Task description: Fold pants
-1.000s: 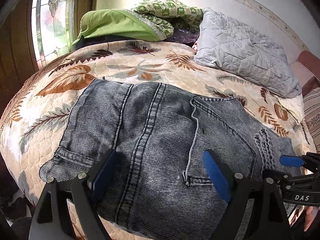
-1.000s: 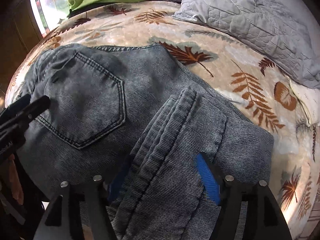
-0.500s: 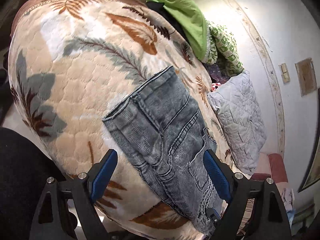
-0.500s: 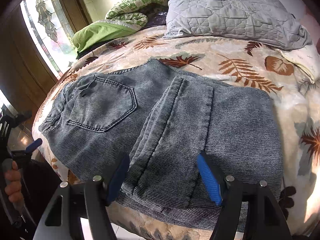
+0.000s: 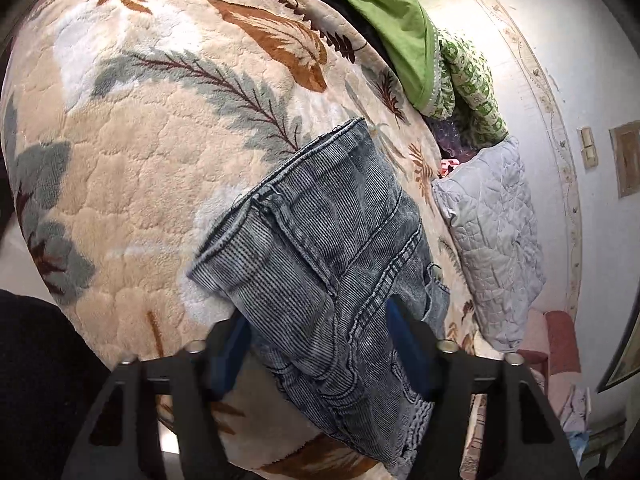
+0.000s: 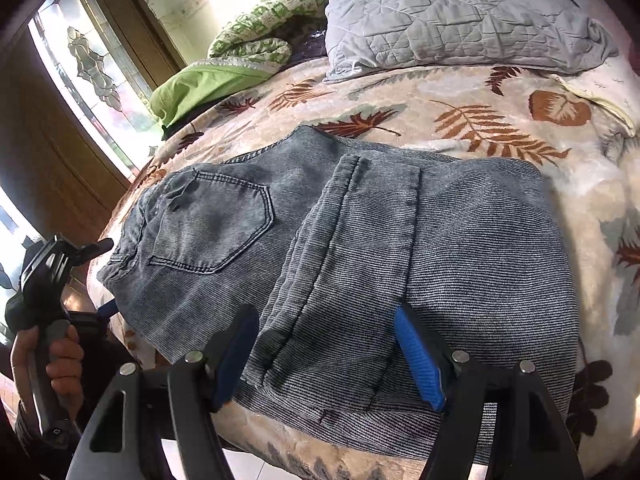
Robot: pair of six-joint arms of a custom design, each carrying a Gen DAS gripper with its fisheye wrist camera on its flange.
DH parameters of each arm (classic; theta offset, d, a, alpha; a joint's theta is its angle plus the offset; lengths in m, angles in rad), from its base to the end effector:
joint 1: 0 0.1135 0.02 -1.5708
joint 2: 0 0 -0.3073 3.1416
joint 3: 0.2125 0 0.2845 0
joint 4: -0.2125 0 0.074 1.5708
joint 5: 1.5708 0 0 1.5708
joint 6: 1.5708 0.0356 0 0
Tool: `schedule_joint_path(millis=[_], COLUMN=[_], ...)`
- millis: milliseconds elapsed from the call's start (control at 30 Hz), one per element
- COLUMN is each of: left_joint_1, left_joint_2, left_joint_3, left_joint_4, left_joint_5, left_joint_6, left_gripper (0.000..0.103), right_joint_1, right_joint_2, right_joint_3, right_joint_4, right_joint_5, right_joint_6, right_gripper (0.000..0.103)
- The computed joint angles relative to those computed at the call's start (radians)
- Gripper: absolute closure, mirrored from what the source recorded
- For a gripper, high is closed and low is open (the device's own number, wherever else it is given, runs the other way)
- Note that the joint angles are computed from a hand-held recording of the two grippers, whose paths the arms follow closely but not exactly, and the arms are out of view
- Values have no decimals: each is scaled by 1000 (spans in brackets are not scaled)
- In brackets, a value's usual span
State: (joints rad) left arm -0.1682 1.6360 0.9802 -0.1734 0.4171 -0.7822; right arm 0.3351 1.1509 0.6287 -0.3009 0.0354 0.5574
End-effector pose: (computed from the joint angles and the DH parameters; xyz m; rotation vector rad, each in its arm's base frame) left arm 0.3614 -0.0760 0.2196 -0.5622 2.4577 -0.9198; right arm 0.2273 0.0778 0.2270 0.2859 2.4099 0.3721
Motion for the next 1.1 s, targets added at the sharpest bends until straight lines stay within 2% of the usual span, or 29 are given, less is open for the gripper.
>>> schedule_joint_path(millis=[33,133,267,400,467,567,700,833,1000,1033,1100], left_joint_1=[-7,-32,-104,-248,-335,-463,-617,-740,-850,-864,-883], left_joint_2=[5,-24,-95,-154,-162,-153,-104,-15,145,185,264], left_joint_3=[22,31,55,119,162,218,298,380,467,487,528], left_joint_4=[-34,-52,-88,-117,-127,-134,-152,-184,-246,-265,-311], left_joint_5=[-29,-78,-193,-342,-410,-486,-547,-574,-577,-574,-561], left_joint_6=[35,99,189,305,364,443,516,549,548,545,534], left_gripper=[83,89,90,90,90,90,91,92,94,94,94], right_joint_1=[-2,-32,-83,-122,-174,-255,-446,-735,-1191,-1238,-1268], right_joint_2=[-4,-18,-51,-71,-132,-250,-435,-584,-642,-628,-605], right_joint_3=[-2,-17,-44,-61,-93,-129,-180,-207,-238,-244,-242], right_joint_4=[1,18,36,51,77,68,30,-30,-74,-66,-69], right_joint_5=[-3,-47,-122,-183,-222,-214,-279,-439,-775,-829,-867], right_joint_6=[2,22,61,86,118,162,221,246,247,251,237], right_gripper=[30,30,30,30,30,30,30,29,29,29,29])
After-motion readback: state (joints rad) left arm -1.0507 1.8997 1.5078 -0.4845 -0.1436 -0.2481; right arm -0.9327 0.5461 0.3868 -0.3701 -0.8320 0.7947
